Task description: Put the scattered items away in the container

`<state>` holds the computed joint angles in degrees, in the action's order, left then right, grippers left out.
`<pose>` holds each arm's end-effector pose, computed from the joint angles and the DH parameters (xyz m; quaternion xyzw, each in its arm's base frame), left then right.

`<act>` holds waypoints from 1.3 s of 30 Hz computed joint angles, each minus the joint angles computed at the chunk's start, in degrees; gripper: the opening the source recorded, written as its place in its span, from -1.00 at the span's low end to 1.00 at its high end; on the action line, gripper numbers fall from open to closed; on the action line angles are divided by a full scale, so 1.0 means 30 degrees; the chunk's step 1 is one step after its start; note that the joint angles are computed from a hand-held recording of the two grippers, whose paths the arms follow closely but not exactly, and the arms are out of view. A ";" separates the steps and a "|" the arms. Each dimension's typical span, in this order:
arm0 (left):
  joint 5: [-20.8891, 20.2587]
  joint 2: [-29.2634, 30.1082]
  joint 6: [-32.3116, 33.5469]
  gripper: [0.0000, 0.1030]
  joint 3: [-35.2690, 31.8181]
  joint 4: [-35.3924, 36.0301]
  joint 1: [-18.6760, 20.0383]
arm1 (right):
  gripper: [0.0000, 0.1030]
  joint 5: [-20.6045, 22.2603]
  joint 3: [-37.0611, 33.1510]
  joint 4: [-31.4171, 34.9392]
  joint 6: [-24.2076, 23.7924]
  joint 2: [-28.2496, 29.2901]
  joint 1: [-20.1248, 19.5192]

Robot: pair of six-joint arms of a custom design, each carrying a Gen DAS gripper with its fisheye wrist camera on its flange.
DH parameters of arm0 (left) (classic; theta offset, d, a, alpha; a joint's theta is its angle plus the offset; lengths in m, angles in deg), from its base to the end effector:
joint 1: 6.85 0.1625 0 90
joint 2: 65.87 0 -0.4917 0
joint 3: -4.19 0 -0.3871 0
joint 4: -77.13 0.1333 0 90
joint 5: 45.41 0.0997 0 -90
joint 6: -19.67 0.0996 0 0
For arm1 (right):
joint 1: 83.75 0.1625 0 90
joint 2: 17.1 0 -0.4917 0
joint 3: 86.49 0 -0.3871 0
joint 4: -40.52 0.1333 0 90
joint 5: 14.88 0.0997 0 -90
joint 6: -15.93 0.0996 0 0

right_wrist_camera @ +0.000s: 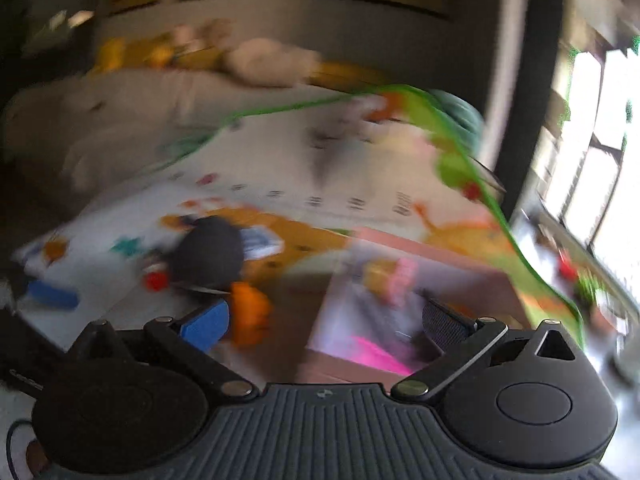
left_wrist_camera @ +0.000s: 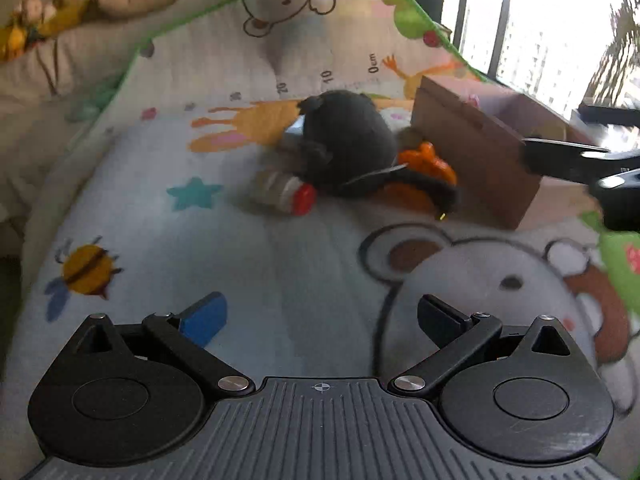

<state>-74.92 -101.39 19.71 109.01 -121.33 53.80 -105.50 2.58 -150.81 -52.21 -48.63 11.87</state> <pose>-0.1246 -0.6703 0.1110 0.0432 0.8301 -0.4002 0.3859 0.2068 -0.7511 0.0901 0.5552 -0.7434 0.3162 0.1978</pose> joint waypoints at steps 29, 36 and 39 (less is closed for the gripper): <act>-0.0027 0.0772 0.2423 1.00 0.0299 -0.3594 -0.0026 | 0.25 0.0683 -0.5298 0.8619 0.5901 0.1342 0.1819; 0.0041 0.0797 0.2479 1.00 0.0258 -0.3527 -0.0018 | 0.26 0.2503 -0.1024 0.7810 0.5877 -0.2332 0.0839; -0.0098 0.0738 0.2441 1.00 0.0301 -0.3458 0.0001 | 0.26 0.1926 0.0320 0.8595 0.6250 -0.3302 0.0180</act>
